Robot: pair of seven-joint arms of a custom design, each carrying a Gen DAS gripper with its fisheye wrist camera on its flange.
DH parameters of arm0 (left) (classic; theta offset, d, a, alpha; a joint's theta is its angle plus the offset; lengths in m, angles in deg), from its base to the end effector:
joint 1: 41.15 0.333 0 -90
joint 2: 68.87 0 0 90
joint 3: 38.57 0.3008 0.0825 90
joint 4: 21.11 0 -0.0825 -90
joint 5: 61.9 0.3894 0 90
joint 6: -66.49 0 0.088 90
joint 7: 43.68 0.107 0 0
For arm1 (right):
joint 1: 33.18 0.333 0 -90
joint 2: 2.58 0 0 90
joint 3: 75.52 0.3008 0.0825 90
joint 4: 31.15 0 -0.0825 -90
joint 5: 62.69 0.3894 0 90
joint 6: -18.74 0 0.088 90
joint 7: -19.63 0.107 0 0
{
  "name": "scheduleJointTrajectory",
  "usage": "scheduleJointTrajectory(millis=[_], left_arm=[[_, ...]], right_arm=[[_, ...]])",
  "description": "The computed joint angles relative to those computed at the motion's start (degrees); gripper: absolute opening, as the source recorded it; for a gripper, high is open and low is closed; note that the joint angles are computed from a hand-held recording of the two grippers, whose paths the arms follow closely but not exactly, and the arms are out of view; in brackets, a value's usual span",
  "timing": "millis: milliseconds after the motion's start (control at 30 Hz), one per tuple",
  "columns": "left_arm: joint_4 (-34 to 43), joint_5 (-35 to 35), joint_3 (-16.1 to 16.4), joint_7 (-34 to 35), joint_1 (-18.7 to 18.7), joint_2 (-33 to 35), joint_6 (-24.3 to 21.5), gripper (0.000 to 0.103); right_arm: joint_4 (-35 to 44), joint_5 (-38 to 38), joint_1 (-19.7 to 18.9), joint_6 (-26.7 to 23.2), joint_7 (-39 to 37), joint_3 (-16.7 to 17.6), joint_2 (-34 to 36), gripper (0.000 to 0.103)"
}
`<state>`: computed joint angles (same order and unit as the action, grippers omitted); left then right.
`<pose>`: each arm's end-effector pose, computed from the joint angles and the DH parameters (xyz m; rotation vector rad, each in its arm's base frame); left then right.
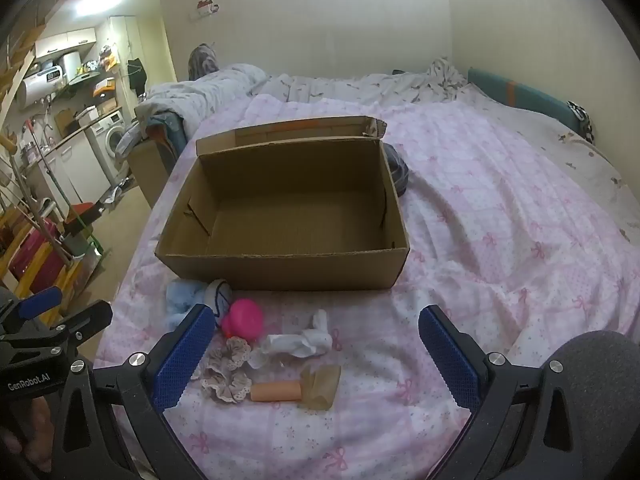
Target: Organize soft objects
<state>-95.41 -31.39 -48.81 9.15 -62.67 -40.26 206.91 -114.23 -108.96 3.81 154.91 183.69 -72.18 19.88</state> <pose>0.6528 -0.3659 0.5241 -1.6545 1.9263 -0.7567 0.5580 0.4543 0.5108 -1.5692 1.8317 -0.7109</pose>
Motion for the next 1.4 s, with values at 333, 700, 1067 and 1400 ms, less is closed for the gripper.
scheduleJointTrajectory(millis=[333,700,1067,1400], left_arm=[[-0.95,-0.03,-0.02,-0.27,0.31,-0.34,0.98,0.102],[-1.82,-0.01,-0.01,-0.13,0.64,-0.86,1.28,0.102],[-2.28,0.13,-0.12,-0.02,0.83,-1.20,1.27,0.102],[-2.22,0.26,0.00,-0.03,0.86,-0.87,1.25,0.102]], right_arm=[[0.00,-0.35,0.10,-0.18,0.10,-0.09,-0.05,0.103],[0.11,-0.47,0.13,-0.15,0.26,-0.05,-0.11,0.103],[-0.99,-1.55,-0.10,0.68,1.20,-0.13,-0.68,0.103],[-0.02,-0.32,-0.19,0.26,0.18,0.15,-0.24,0.103]])
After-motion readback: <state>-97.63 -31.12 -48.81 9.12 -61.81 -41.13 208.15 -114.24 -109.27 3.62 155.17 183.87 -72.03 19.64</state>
